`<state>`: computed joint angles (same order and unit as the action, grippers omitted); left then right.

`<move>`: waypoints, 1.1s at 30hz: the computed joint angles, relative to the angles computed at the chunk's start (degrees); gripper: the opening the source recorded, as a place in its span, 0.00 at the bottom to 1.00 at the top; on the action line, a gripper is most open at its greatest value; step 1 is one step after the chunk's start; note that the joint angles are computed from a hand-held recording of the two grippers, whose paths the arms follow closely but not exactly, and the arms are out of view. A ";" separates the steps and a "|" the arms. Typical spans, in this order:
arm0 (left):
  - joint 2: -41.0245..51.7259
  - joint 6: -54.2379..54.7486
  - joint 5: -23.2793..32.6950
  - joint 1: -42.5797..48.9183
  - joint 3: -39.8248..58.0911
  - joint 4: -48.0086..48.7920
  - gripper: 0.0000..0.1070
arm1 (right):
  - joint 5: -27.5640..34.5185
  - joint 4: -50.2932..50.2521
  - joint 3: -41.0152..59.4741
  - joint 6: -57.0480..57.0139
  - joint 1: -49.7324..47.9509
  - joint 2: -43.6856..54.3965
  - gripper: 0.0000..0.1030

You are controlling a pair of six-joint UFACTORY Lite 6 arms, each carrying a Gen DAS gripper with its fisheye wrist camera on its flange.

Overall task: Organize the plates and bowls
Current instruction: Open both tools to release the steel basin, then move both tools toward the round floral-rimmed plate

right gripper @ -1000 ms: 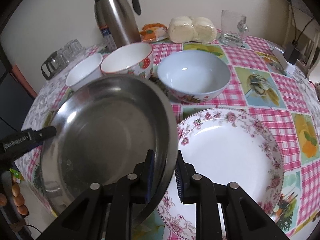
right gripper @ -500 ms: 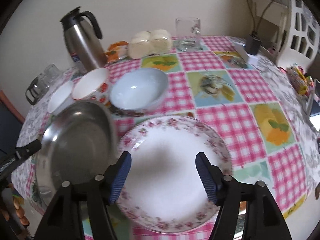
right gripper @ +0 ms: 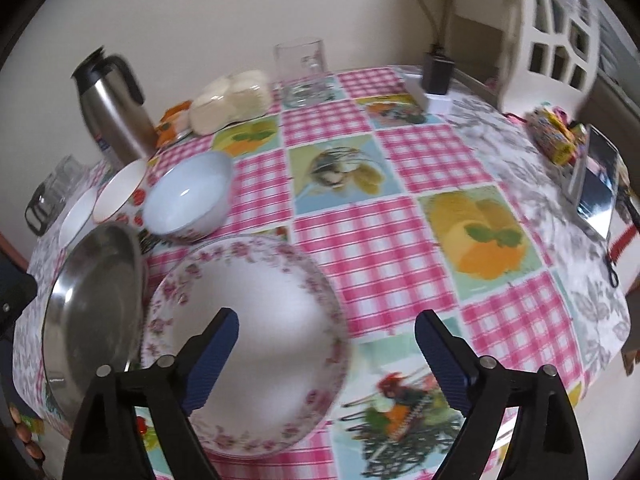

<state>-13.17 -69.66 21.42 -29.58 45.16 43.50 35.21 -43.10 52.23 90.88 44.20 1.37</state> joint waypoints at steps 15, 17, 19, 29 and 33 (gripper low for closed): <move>9.09 -3.07 -3.94 -16.01 7.56 -3.52 0.95 | -5.02 -2.39 -16.58 2.43 -6.98 -18.58 0.96; 11.93 -4.21 -1.04 -18.95 9.59 -2.90 0.95 | -6.16 -2.96 -17.94 2.93 -7.64 -19.66 0.96; 13.55 -6.94 0.02 -21.51 10.61 -0.52 0.95 | -6.58 -2.82 -19.07 3.03 -8.59 -20.63 0.96; 20.22 -2.67 -1.34 -26.10 12.73 -9.89 0.95 | -9.75 -3.61 -21.49 4.02 -11.27 -21.49 0.95; 22.18 -1.72 -1.52 -26.31 12.72 -12.99 0.95 | -12.40 -3.27 -21.49 3.82 -11.82 -19.81 0.95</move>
